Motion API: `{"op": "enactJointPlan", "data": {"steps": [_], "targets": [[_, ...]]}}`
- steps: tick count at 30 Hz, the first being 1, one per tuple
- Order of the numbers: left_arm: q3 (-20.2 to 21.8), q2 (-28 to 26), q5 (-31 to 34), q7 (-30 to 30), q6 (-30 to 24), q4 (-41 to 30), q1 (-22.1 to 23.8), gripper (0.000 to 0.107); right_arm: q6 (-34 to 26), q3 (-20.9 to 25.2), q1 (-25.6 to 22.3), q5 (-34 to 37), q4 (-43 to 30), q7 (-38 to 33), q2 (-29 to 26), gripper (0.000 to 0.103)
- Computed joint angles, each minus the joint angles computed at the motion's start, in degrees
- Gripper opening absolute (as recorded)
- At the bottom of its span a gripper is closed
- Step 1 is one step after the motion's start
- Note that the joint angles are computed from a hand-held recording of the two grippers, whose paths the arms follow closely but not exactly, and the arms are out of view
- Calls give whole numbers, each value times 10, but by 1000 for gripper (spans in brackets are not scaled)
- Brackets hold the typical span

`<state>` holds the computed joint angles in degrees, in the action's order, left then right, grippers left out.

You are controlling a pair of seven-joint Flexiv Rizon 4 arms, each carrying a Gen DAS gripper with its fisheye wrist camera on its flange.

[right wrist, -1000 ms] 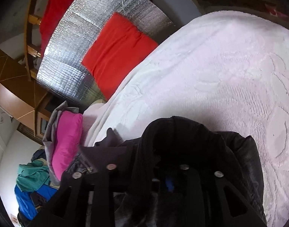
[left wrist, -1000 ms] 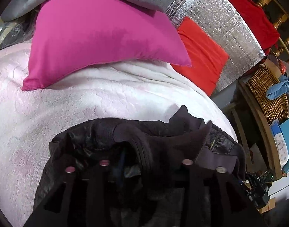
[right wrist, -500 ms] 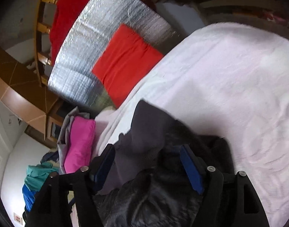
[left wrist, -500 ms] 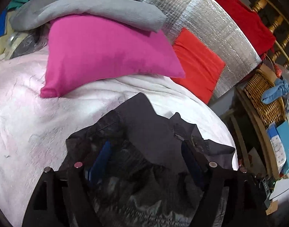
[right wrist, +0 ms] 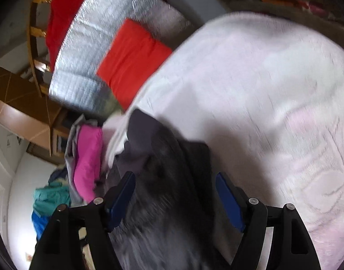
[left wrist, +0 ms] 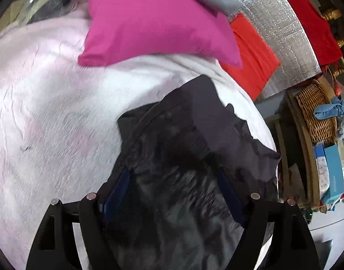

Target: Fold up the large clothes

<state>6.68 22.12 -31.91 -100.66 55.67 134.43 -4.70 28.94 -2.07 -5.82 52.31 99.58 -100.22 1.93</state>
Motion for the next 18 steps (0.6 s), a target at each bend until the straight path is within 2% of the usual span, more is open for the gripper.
{"op": "enactJointPlan", "data": {"steps": [4,7,10,12,15,16,18], "targets": [[6,25,0,4,-12,14,0,81,-32,-9,-13,5,10,-5,4,77],[-5,60,23,-29,19,29,6,81,-6,-7,-14,14,31,-11,31,77],[-22,82,73,-54,12,25,15,81,17,-7,-3,30,54,-27,74,77],[-47,87,140,-85,-20,10,40,81,41,-3,13,34,78,-48,110,77],[-88,75,267,-124,-145,-35,82,81,51,-1,37,30,107,-59,148,75],[-94,66,294,-128,-172,-43,83,81,46,-2,45,18,111,-55,152,68],[-84,65,299,-141,-159,-31,68,82,36,10,60,-32,122,-27,149,57]]}}
